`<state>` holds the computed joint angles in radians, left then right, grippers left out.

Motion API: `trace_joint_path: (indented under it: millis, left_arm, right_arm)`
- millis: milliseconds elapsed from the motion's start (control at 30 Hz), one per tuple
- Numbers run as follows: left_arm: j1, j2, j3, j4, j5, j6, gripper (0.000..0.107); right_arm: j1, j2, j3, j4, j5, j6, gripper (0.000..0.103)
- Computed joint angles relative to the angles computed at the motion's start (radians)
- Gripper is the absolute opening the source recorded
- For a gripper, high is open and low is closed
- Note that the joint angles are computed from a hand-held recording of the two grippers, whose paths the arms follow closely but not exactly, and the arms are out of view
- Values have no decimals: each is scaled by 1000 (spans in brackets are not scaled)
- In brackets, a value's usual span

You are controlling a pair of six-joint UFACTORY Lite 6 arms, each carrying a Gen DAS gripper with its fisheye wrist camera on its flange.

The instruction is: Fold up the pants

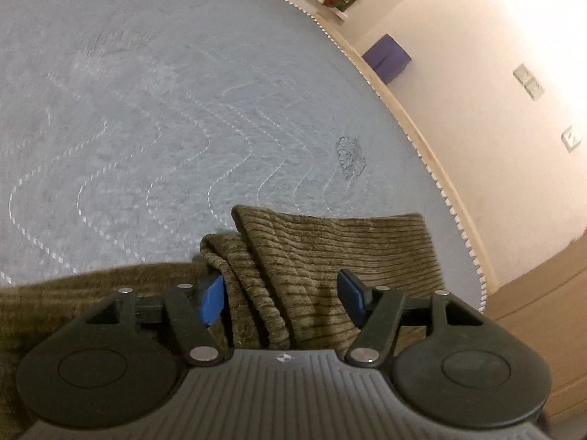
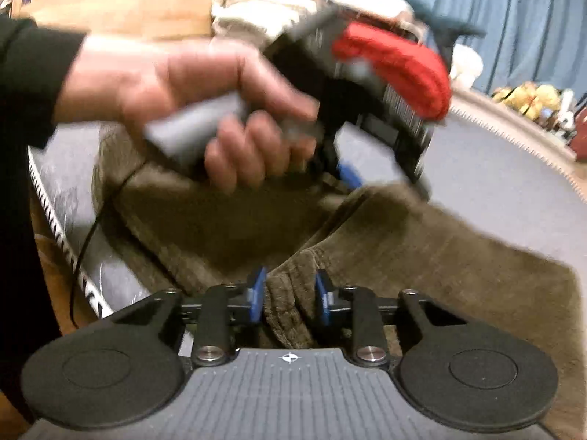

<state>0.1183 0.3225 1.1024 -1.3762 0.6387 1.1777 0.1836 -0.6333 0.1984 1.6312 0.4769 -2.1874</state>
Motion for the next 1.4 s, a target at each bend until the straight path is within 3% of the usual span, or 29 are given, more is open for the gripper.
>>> trace_joint_path:
  millis: [33,100,167,267,400,433,500,533,567,633,733,833,933,1000,1067,1133,1200,1300,1400]
  left_arm:
    - [-12,-14,-14,-14,-28,23,46]
    - [-7,-36,-38,-59,-39,74,21]
    - [-2,-110,-80,-85,-40,129,18]
    - [24,-273,-153,-71,-27,164,17]
    - [98,-323,-195,124,-2,-22,20]
    - [88,-309,-198,182,-27,-63,30]
    - [31,-288,-216,272,-167,-139,45]
    - [7,-298,-230,262,-224,-128,48]
    - [-11,-319,-242,244,-264,-105,48]
    - [-49,-398,-276,194,-344,-40,46]
    - [-94,-502,-321,64,-418,74,46]
    - [-126,-515,-316,32,-374,84,44]
    - [-140,-485,-307,109,-293,38,37]
    - [-163,-425,-275,288,-257,-78,37]
    - [-228,-332,-265,497,-353,-213,27]
    - [-254,-318,-254,581,-380,-291,25]
    - [-247,-331,-227,624,-343,-377,28]
    - [-257,-401,-244,636,-340,-410,41]
    - [-282,-452,-255,680,-310,-454,43]
  right_arm:
    - [-16,-80,-21,-41,16,42,27]
    - [-25,-225,-53,-104,24,105,26]
    - [-38,-378,-95,-165,35,183,26]
    - [-162,-485,-102,-264,184,302,26]
    - [-139,-631,-148,-396,253,386,27]
    - [-97,-603,-140,-448,224,411,30]
    - [9,-497,-124,-550,119,470,32]
    - [-1,-464,-120,-549,119,469,35]
    - [-49,-423,-100,-528,161,457,40]
    - [-190,-395,-64,-469,291,416,61]
    - [-451,-318,9,-356,499,341,70]
    - [-628,-192,78,-272,515,324,70]
    - [-681,-45,154,-217,308,428,73]
    - [-729,101,219,-193,175,505,73]
    - [-767,250,294,-194,91,563,73]
    - [-769,355,335,-177,10,564,74]
    - [-801,460,389,-198,13,594,75]
    - [-840,564,450,-233,86,646,77]
    - [-859,642,495,-237,149,643,77]
